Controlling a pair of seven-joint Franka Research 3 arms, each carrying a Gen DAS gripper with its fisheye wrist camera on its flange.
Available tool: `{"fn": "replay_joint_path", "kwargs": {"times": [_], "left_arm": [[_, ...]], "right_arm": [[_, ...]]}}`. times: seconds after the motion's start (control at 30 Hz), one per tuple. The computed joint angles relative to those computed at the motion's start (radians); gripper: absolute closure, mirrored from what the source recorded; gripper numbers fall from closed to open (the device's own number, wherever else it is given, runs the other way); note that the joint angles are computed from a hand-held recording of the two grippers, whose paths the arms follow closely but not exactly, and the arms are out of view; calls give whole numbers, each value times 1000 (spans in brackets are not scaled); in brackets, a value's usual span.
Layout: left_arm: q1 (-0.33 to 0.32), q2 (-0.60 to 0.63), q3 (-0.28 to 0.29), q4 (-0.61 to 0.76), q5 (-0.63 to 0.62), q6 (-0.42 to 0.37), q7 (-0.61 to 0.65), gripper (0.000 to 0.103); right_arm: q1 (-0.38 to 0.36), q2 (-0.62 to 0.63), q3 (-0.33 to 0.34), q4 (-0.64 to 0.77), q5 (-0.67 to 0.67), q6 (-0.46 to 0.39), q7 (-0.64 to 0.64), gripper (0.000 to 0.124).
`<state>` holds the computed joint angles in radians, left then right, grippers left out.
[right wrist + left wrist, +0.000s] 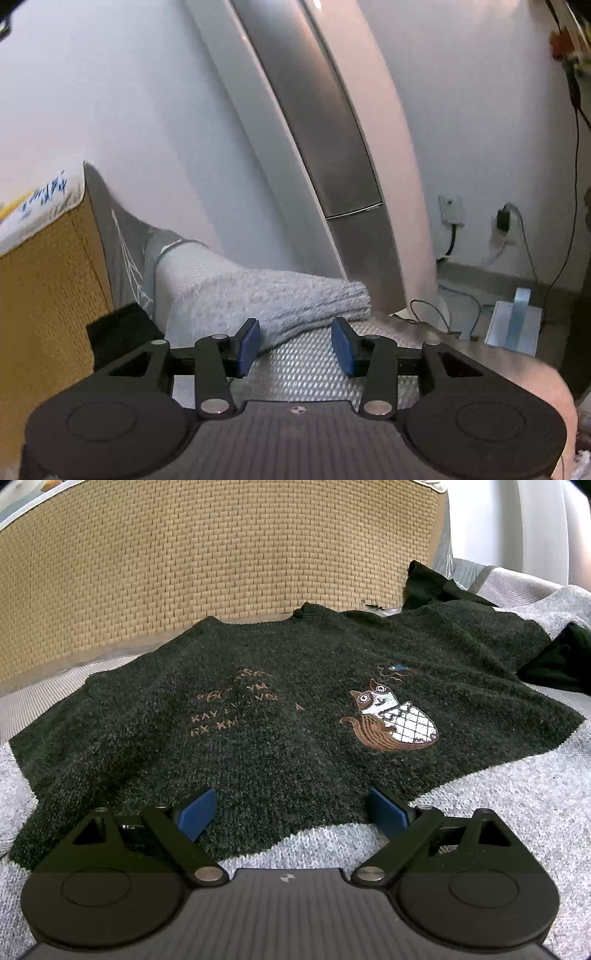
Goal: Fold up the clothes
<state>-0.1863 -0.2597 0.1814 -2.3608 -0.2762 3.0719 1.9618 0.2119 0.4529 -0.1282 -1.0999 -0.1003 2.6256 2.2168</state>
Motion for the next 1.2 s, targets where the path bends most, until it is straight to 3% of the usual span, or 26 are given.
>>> {"fn": "replay_joint_path", "kwargs": {"times": [0.23, 0.5, 0.87, 0.97, 1.13, 1.2], "left_arm": [[-6, -2, 7, 0, -10, 1, 11, 10], [-8, -1, 7, -3, -7, 11, 4, 10], [-24, -3, 24, -5, -14, 16, 15, 10], [-31, -4, 30, -4, -23, 14, 20, 10], [-27, -3, 27, -3, -24, 17, 16, 10], [-33, -3, 32, -3, -29, 19, 19, 10]], "right_arm": [[-21, 110, 7, 164, 49, -46, 10, 72], [-18, 148, -19, 184, 48, 5, 76, 72], [-24, 282, -34, 428, 11, -149, 131, 70], [-17, 271, -44, 404, -8, -135, 168, 69], [-10, 309, -59, 481, -45, -201, 211, 67], [-10, 309, -54, 478, -53, -190, 217, 66]]}}
